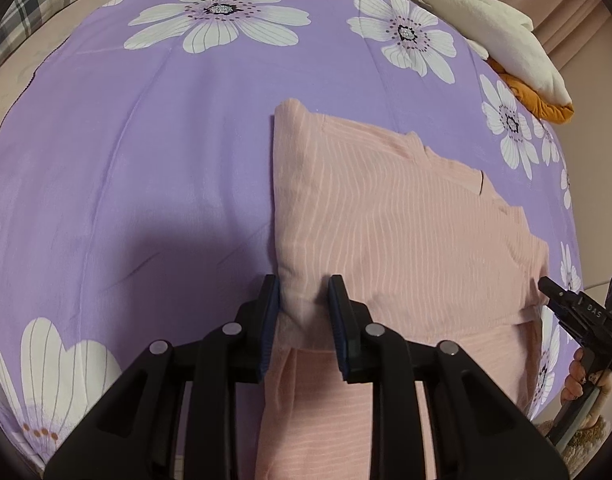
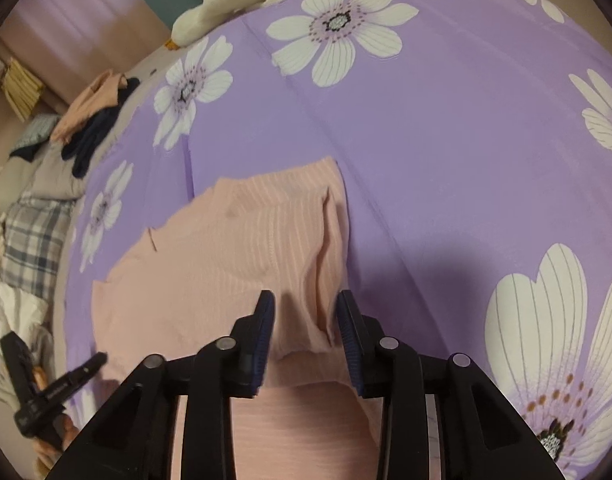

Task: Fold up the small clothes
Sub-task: 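Fold the held sleeve across the sweater body with the right gripper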

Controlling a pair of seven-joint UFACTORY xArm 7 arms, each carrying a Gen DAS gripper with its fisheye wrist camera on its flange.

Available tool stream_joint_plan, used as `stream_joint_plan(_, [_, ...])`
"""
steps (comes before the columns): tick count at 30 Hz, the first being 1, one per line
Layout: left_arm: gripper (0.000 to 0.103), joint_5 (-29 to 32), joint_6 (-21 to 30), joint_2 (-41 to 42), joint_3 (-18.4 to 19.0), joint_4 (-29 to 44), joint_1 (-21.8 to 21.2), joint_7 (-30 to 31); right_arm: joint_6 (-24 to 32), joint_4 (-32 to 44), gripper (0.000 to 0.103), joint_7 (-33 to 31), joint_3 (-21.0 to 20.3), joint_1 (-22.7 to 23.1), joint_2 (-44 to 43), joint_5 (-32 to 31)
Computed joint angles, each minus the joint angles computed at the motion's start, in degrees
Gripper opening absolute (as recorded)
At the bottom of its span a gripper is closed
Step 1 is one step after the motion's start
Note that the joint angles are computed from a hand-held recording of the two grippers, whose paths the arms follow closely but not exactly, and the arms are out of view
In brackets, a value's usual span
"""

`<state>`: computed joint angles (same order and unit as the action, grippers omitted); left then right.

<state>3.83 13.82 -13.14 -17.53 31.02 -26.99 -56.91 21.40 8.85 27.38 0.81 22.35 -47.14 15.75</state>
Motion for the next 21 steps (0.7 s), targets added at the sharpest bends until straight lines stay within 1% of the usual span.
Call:
stream_joint_plan(2, [0.024, -0.37, -0.05, 0.0, 0.12, -0.26, -0.29, 0.13, -0.36, -0.13, 0.033, 0.36, 0.77, -0.04, 0.6, -0.34])
stream_joint_plan(3, [0.025, -0.48, -0.07, 0.1, 0.1, -0.31, -0.35, 0.09, -0.11, -0.07, 0.026, 0.88, 1.51, -0.39, 0.64, -0.78])
stream_joint_plan(4, [0.025, -0.21, -0.03, 0.15, -0.13, -0.33, -0.18, -0.26, 0.27, 0.05, 0.016, 1.61, 2.59, -1.09, 0.6, -1.55])
stream_joint_plan(5, [0.025, 0.12, 0.0, 0.27, -0.34, -0.29, 0.0, -0.61, 1.06, 0.26, 0.011, 2.52, 4.09, -2.33, 0.43, -2.88])
stream_joint_plan(6, [0.026, 0.3, 0.03, 0.4, -0.44, -0.28, 0.07, -0.9, 1.21, 0.13, 0.009, 3.11, 4.64, -2.78, -0.14, -3.6])
stream_joint_plan(8, [0.027, 0.22, -0.01, 0.46, -0.34, -0.38, -0.05, -1.17, 1.18, -0.29, 0.008, 3.2, 4.14, -2.42, -1.58, -4.17])
stream_joint_plan(12, [0.028, 0.21, -0.05, 0.54, -0.2, -0.49, -0.34, -1.04, 2.45, -0.14, 0.008, 4.7, 5.82, -3.84, -3.75, -6.77])
stream_joint_plan(19, [0.031, 1.18, -1.19, 1.23, -0.52, -0.83, -0.08, -1.54, 1.71, 0.47, 0.008, 5.66, 5.39, -3.97, 1.52, -8.01])
stream_joint_plan(21, [0.032, 0.55, -1.61, 1.44, -0.01, -1.02, -0.52, -0.9, 1.36, 0.41, 0.008, 6.16, 5.61, -3.87, 2.45, -8.12])
